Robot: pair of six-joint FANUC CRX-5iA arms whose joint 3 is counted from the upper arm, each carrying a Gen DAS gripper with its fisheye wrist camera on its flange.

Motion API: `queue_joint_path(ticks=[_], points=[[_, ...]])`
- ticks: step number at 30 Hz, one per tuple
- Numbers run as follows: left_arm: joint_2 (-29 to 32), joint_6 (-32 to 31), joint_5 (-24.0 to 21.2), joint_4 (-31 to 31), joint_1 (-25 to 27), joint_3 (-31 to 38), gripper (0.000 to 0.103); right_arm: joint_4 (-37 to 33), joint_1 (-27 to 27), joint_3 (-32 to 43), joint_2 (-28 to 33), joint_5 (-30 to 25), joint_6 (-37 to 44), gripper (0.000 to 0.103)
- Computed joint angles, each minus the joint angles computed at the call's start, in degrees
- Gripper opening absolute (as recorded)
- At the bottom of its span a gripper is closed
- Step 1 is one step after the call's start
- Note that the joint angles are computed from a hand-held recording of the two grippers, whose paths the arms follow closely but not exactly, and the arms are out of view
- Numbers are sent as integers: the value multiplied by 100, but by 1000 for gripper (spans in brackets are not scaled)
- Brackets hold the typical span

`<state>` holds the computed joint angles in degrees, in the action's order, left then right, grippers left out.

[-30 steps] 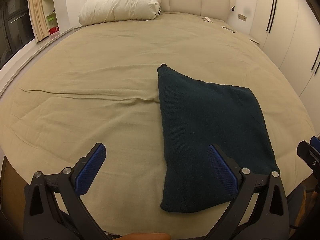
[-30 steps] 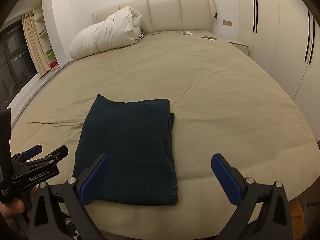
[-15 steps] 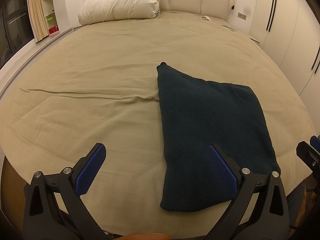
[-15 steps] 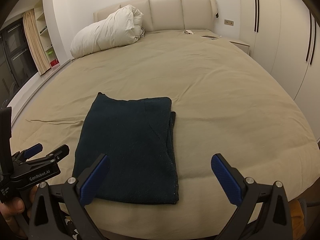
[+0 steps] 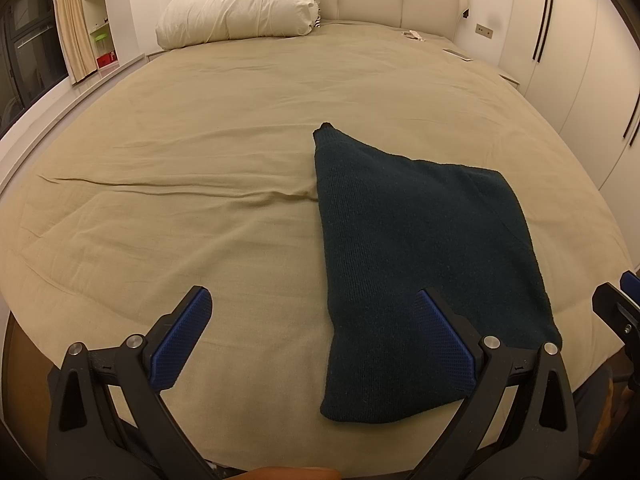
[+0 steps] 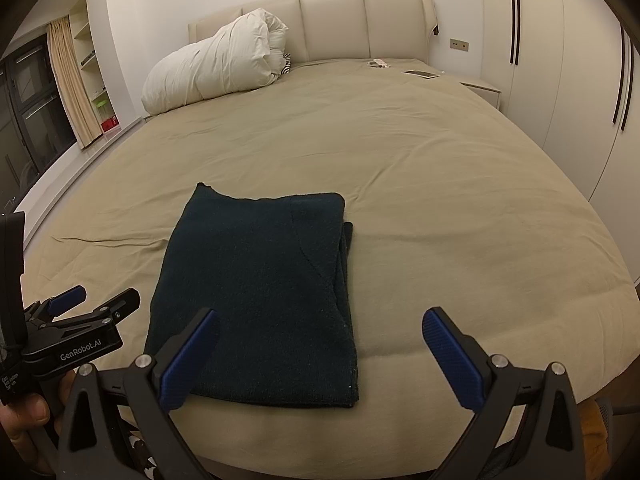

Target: Fold small clothes

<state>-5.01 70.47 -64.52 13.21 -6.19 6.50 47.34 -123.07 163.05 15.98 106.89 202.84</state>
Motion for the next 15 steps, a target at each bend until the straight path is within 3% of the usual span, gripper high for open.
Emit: queue_joint_path(ticks=[15], points=[[27, -95, -117, 16, 45, 51, 103, -5, -7, -5, 5, 2, 13, 103]])
